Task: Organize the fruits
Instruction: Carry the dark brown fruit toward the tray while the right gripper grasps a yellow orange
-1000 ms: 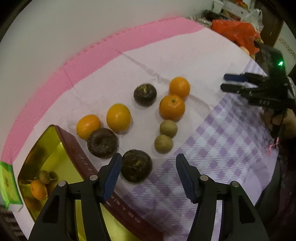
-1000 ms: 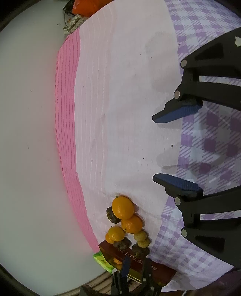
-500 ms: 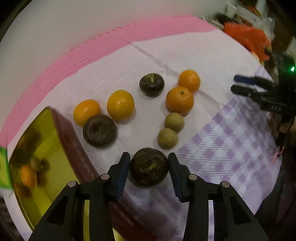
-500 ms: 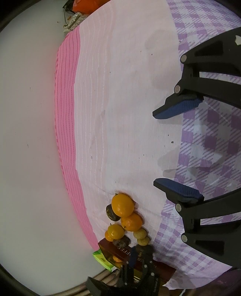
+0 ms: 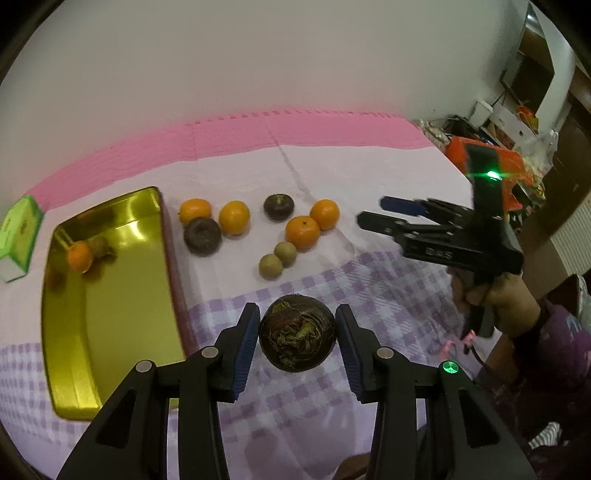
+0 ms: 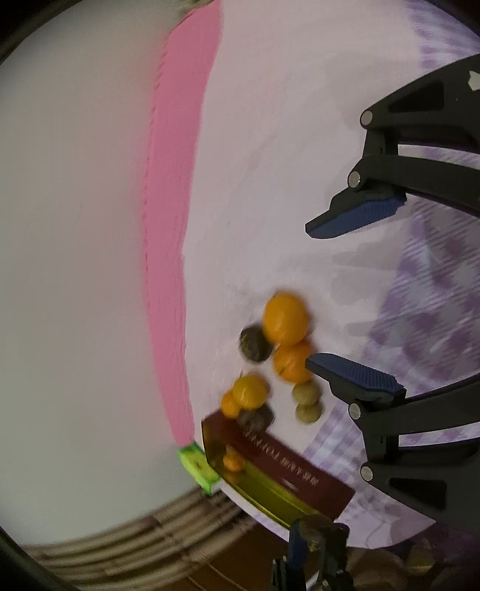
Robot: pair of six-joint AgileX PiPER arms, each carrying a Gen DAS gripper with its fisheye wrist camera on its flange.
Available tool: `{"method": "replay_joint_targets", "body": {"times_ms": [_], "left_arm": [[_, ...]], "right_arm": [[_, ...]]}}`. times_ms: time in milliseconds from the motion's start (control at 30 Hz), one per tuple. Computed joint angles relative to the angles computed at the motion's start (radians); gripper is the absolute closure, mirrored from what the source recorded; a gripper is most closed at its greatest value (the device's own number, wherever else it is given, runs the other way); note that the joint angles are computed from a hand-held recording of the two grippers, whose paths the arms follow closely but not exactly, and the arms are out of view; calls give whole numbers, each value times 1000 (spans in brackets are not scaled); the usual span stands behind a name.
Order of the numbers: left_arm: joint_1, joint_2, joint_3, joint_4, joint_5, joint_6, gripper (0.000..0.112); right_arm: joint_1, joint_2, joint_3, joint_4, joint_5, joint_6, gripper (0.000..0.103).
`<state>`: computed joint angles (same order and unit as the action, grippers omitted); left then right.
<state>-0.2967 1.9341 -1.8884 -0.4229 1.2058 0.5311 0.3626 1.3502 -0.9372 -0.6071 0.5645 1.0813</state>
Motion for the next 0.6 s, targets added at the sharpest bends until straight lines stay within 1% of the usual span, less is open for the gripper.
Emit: {"method": "replay_joint_targets", "body": {"times_ms": [67, 133, 267, 433, 500, 567, 600], "left_arm": [[10, -9, 2, -3, 3, -10, 69], [17, -10, -4, -8, 9, -19, 69], [23, -15, -3, -8, 6, -27, 69], [27, -17, -4, -17, 2, -29, 69], [27, -17, -3, -17, 0, -27, 69], [27, -21, 4, -15, -6, -27, 69], [28, -20, 4, -16, -5, -29, 69]], "right_arm": [[-14, 44, -42, 36, 2, -77, 44], [-52, 86, -81, 129, -25, -205, 46], [-103, 157, -146, 250, -27, -342, 52], [-114, 222, -201, 277, -31, -349, 56], [-111, 238, -212, 272, -20, -337, 59], [-120, 244, -213, 279, -29, -328, 60], [-127, 245, -208, 287, -38, -325, 62]]}}
